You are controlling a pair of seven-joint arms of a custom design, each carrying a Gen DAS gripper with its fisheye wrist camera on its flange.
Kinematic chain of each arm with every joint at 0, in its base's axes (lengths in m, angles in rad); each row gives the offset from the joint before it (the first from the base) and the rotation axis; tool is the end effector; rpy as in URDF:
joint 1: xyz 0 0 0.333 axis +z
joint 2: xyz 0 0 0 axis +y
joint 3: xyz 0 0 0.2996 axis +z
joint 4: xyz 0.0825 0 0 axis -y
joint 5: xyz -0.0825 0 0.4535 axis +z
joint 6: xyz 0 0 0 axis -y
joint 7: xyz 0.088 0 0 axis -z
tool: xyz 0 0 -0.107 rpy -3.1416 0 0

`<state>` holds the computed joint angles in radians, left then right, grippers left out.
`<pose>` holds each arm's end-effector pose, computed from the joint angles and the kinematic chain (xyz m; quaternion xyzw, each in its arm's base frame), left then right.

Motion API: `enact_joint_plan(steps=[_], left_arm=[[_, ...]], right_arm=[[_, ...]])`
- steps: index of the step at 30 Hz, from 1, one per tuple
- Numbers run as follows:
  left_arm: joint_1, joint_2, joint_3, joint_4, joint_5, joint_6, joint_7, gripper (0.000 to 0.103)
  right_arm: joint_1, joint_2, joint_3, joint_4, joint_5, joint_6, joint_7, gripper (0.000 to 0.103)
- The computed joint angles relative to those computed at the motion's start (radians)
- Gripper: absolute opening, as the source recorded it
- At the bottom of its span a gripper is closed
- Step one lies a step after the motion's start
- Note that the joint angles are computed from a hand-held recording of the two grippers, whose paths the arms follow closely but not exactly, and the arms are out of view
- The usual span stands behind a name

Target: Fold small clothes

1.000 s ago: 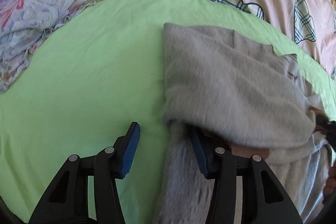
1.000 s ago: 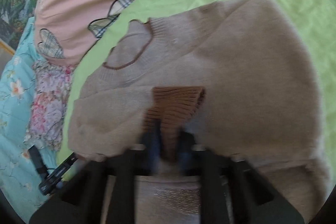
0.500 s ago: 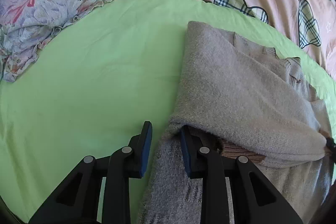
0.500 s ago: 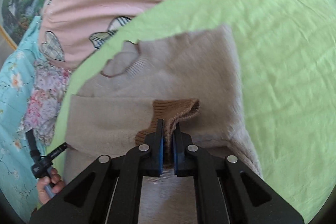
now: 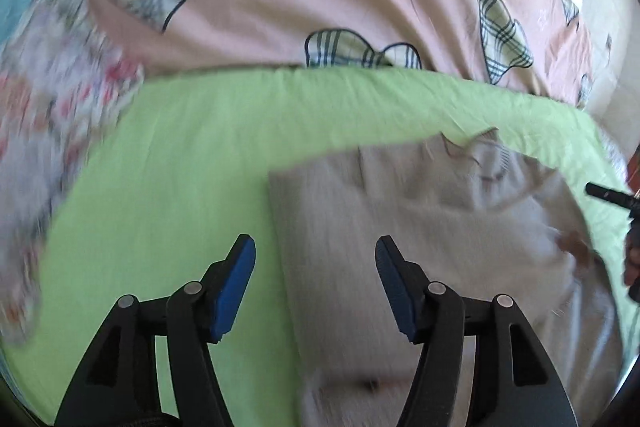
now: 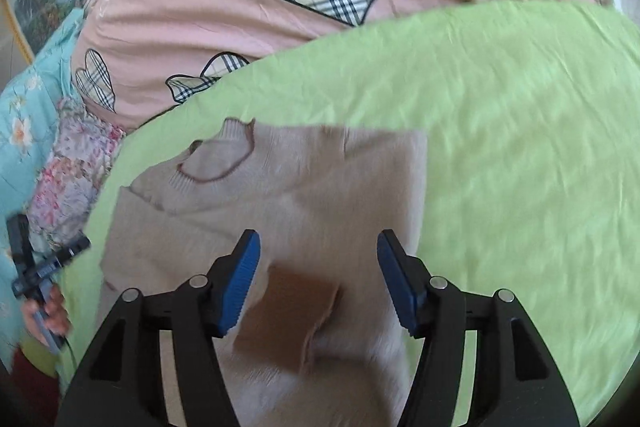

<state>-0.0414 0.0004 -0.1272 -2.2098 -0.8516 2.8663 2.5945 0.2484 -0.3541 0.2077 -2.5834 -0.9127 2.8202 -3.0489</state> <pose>0.6177 -0.0627 0.3818 -0.4962 0.7828 -0.3223 0.1927 0.4371 0.2541 0.3688 -0.5121 0.7725 -0.2091 0.3118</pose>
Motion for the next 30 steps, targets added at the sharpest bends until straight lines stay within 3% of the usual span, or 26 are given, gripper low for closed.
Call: enact_joint_plan(steps=[3, 7, 11, 13, 14, 15, 16, 17, 18, 21, 22, 23, 25, 27, 28, 30], left_arm=[[0.0, 0.134, -0.007, 0.192, 0.116, -0.136, 0.042, 0.076], [-0.07, 0.315, 0.022, 0.395, 0.463, -0.182, -0.126, 0.077], [-0.098, 0.438, 0.031, 0.53, 0.609, -0.275, -0.206, 0.077], [-0.086, 0.463, 0.012, 0.545, 0.615, -0.292, -0.184, 0.067], [-0.071, 0.456, -0.009, 0.524, 0.598, -0.272, -0.142, 0.048], [-0.054, 0.44, -0.031, 0.492, 0.569, -0.241, -0.098, 0.019], [-0.042, 0.418, -0.048, 0.453, 0.537, -0.2, -0.062, 0.004], [-0.049, 0.398, -0.044, 0.415, 0.533, -0.15, -0.061, 0.005], [-0.076, 0.37, -0.022, 0.355, 0.557, -0.045, -0.086, 0.005], [-0.119, 0.333, 0.025, 0.281, 0.575, 0.119, -0.175, 0.005], [-0.15, 0.339, 0.065, 0.288, 0.588, 0.134, -0.237, 0.005], [-0.21, 0.364, 0.14, 0.31, 0.657, 0.138, -0.351, 0.005], [-0.278, 0.412, 0.217, 0.362, 0.738, 0.086, -0.483, 0.005], [-0.353, 0.429, 0.297, 0.363, 0.843, 0.117, -0.599, 0.006], [-0.371, 0.426, 0.318, 0.364, 0.87, 0.107, -0.642, 0.006], [-0.324, 0.395, 0.267, 0.356, 0.854, 0.072, -0.645, 0.012]], right_arm=[[0.022, 0.106, -0.068, 0.103, 0.067, -0.019, -0.237, 0.063], [0.034, 0.254, -0.115, 0.238, 0.146, 0.006, -0.549, 0.073], [0.039, 0.4, -0.132, 0.359, 0.331, 0.02, -0.866, 0.078], [0.033, 0.451, -0.126, 0.404, 0.41, -0.008, -0.968, 0.078], [0.027, 0.472, -0.121, 0.422, 0.459, -0.025, -1.02, 0.075], [0.021, 0.493, -0.112, 0.443, 0.513, -0.058, -1.071, 0.046], [0.024, 0.502, -0.113, 0.454, 0.523, -0.082, -1.079, 0.018], [0.03, 0.5, -0.116, 0.452, 0.517, -0.088, -1.069, 0.011], [0.036, 0.487, -0.122, 0.437, 0.503, -0.072, -1.043, 0.008], [0.07, 0.422, -0.165, 0.394, 0.275, -0.064, -0.785, 0.006], [0.071, 0.397, -0.175, 0.377, 0.182, -0.062, -0.656, 0.006], [0.064, 0.387, -0.176, 0.368, 0.132, -0.057, -0.568, 0.006], [0.048, 0.42, -0.166, 0.384, 0.169, -0.064, -0.557, 0.006], [0.049, 0.471, -0.159, 0.421, 0.196, -0.098, -0.56, 0.006], [0.057, 0.473, -0.162, 0.425, 0.17, -0.111, -0.522, 0.006], [0.061, 0.447, -0.16, 0.408, 0.163, -0.1, -0.476, 0.011]])
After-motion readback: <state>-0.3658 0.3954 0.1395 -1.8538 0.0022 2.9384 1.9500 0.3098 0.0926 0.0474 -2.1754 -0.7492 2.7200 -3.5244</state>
